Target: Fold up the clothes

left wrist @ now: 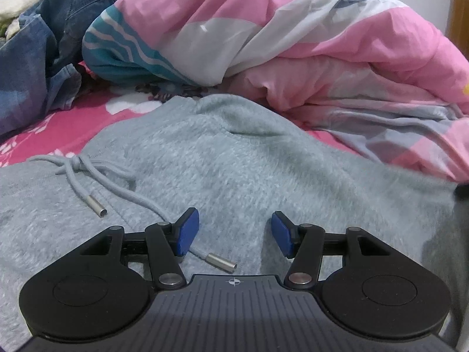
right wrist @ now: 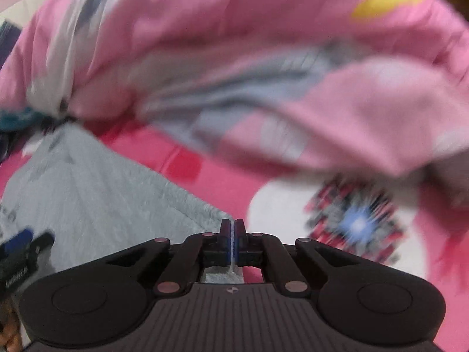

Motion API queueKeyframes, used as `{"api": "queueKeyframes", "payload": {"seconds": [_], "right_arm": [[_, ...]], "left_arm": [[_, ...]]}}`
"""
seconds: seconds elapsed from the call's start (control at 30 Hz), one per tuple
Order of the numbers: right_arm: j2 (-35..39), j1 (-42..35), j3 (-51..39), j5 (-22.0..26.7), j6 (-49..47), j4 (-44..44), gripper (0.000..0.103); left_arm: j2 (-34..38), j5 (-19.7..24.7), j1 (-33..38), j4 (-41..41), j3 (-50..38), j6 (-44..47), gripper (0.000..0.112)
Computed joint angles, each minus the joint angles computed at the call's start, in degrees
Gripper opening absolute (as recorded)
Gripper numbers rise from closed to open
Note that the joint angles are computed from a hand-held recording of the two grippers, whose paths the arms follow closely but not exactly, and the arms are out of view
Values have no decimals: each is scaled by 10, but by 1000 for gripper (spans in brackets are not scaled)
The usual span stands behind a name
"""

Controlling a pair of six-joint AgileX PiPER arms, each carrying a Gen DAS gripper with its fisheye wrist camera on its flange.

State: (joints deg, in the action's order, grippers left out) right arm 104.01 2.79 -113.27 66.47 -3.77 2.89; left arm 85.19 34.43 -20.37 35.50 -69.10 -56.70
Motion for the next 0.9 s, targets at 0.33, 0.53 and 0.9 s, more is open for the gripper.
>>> {"api": "queueKeyframes", "payload": {"seconds": [0.33,0.53,0.9], "right_arm": [[42,12,89,-92,68,-116,1],[20,22,79,-75,95,-159,9],[75,81,-76,-67,-78,145,14]], "left_arm": [[0,-1,5,-7,2,16,55],[-13,-14,15,-34,8,29,55],[-29,31,51,36,10,-94,52]]}}
